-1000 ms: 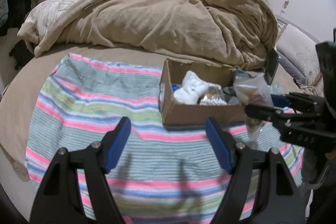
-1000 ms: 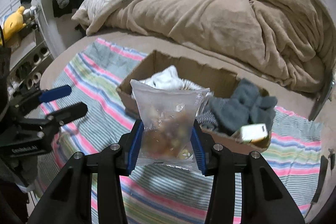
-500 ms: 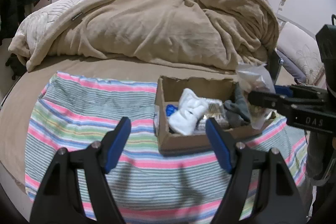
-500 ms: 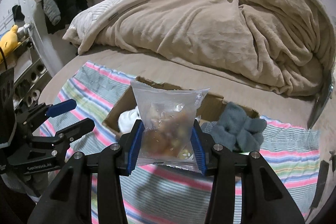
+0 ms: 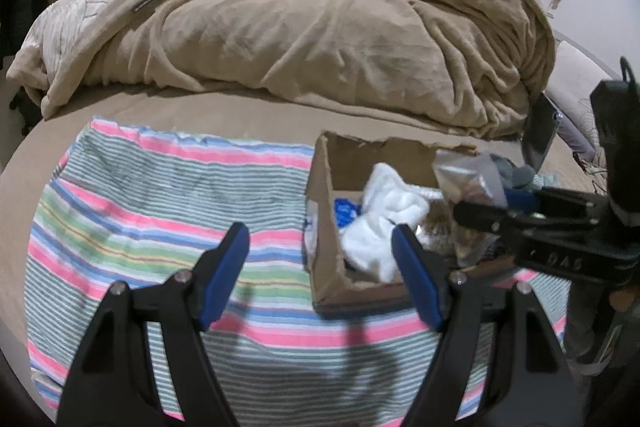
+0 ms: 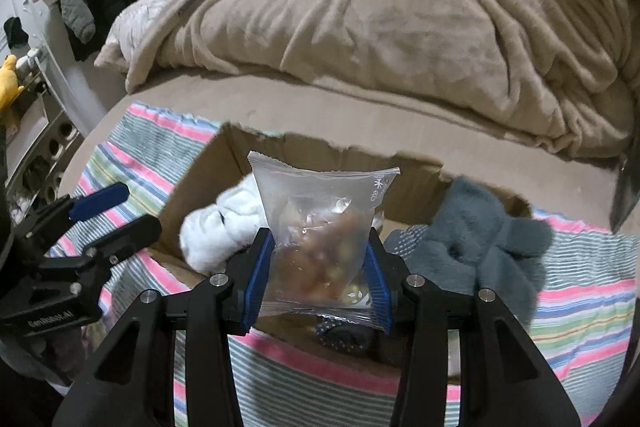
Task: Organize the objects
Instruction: 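Carry the clear snack bag over the box with the right tool, then open the right tool to drop the snack bag into the box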
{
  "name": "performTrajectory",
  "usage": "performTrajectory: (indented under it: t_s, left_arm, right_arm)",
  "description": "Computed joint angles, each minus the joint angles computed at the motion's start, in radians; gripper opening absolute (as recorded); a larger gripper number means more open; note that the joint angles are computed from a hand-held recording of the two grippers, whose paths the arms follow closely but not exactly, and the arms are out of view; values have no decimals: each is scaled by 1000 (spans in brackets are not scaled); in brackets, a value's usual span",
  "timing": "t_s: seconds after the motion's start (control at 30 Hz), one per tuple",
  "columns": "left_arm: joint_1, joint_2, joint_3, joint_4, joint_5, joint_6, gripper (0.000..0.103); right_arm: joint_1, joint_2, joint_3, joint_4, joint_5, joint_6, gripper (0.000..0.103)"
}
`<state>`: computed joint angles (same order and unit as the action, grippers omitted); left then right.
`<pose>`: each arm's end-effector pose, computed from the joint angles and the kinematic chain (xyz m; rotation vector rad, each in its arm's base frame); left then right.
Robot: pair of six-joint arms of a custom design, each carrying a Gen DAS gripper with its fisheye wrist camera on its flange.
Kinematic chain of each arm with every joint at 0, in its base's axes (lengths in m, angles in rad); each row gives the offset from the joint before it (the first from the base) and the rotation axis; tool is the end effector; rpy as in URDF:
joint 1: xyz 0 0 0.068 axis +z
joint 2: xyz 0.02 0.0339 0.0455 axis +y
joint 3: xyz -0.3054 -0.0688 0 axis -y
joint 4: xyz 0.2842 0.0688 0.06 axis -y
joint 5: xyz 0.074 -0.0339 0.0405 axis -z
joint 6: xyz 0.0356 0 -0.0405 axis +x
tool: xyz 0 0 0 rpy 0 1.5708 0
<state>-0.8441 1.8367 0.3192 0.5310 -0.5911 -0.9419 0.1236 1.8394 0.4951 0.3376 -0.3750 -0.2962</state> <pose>0.1693 -0.1605 0.0412 -0.3268 2.3151 -0.1009 0.2769 0.0475 0.0540 -0.6606 2.4360 0.4134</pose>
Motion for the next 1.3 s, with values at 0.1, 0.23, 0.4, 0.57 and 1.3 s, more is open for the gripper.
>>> performTrajectory:
  t_s: [0.1,0.23,0.4,0.57,1.3]
  left_arm:
    - [6,25,3,22,9,5,75]
    - [17,44,3,37,21,2,75]
    - [-6,20,-3,8,-4,-15,75]
    - [-43,-29,-24,-41,-38,-54,75]
    - [-573,-180,102,-743,-276,-677,75]
  right_arm:
    - [9,43,11,16,3,2,47]
    - [20,56,7,36,13,-4,48]
    - [20,55,4,33,17,-7,51]
    - [23,-24,-70,83,39,-9,60]
    - [-250,-553,-400,-91,-116,-170,69]
